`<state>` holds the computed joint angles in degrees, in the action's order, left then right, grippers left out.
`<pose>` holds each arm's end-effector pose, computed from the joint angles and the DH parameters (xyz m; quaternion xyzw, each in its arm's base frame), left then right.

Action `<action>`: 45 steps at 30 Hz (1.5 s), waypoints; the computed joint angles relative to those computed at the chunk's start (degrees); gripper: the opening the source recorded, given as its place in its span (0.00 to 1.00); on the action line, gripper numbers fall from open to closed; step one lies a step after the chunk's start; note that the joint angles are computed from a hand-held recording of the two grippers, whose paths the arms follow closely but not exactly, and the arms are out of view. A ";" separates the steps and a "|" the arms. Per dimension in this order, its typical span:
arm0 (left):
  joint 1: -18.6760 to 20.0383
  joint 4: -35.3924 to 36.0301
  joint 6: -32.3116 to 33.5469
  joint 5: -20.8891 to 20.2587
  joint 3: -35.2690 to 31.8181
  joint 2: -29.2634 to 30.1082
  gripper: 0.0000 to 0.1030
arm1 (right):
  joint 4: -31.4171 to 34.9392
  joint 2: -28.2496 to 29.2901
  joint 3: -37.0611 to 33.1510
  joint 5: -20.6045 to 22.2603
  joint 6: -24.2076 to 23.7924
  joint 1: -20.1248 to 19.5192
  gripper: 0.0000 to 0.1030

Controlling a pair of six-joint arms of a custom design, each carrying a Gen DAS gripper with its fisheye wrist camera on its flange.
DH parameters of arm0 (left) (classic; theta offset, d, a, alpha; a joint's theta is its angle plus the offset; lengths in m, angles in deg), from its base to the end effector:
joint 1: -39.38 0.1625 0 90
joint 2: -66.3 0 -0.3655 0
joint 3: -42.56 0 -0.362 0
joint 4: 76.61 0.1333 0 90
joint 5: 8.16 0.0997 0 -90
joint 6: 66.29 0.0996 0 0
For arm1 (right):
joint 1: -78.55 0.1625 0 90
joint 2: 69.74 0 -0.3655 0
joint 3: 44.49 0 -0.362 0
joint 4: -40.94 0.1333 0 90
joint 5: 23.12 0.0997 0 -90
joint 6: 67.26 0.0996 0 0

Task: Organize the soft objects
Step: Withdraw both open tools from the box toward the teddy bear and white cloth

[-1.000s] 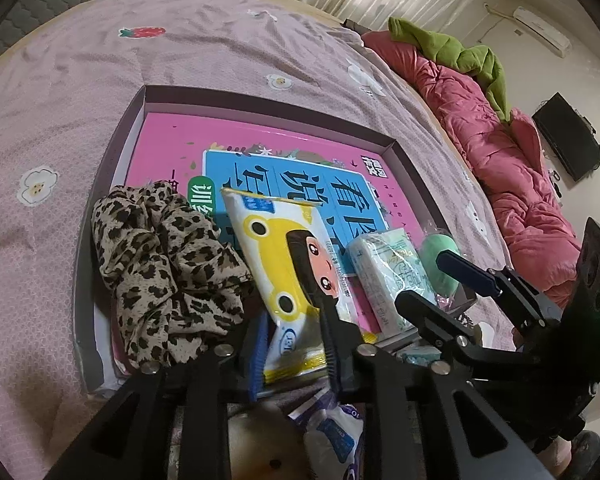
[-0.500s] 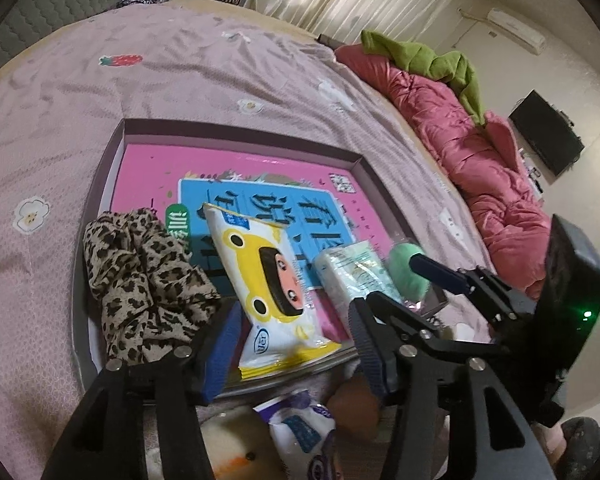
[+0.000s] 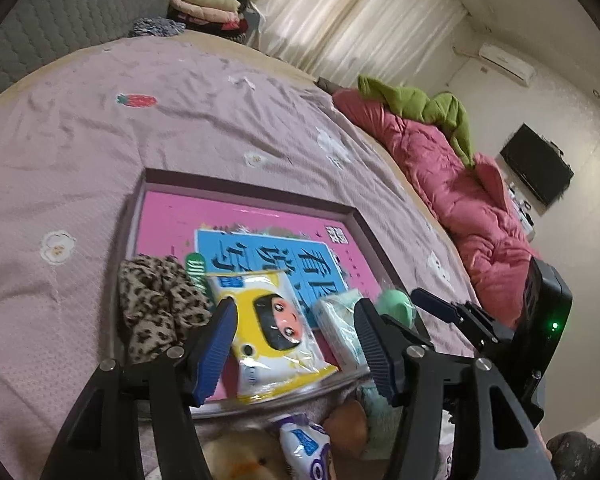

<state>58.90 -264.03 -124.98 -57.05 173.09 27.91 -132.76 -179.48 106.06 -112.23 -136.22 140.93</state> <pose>-0.2909 -0.3140 -0.0378 0.0800 0.9321 -0.3353 0.1116 -0.0156 -0.3207 0.2648 0.3312 -0.8698 0.2487 0.2681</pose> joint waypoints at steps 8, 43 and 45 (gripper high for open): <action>-1.04 3.97 -3.85 3.18 2.43 -2.47 0.59 | 2.81 -2.98 0.24 3.60 -0.08 -1.25 0.71; -8.57 25.58 -22.39 11.21 7.62 -10.20 0.63 | 18.49 -24.32 2.93 17.83 -0.78 -11.93 0.72; -9.23 27.89 -24.04 10.21 7.27 -10.24 0.63 | 17.69 -24.32 3.12 17.57 -0.23 -12.40 0.72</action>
<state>49.67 -236.14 -149.03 -46.84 180.37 17.67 -115.07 -203.80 109.18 -94.66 -136.45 128.53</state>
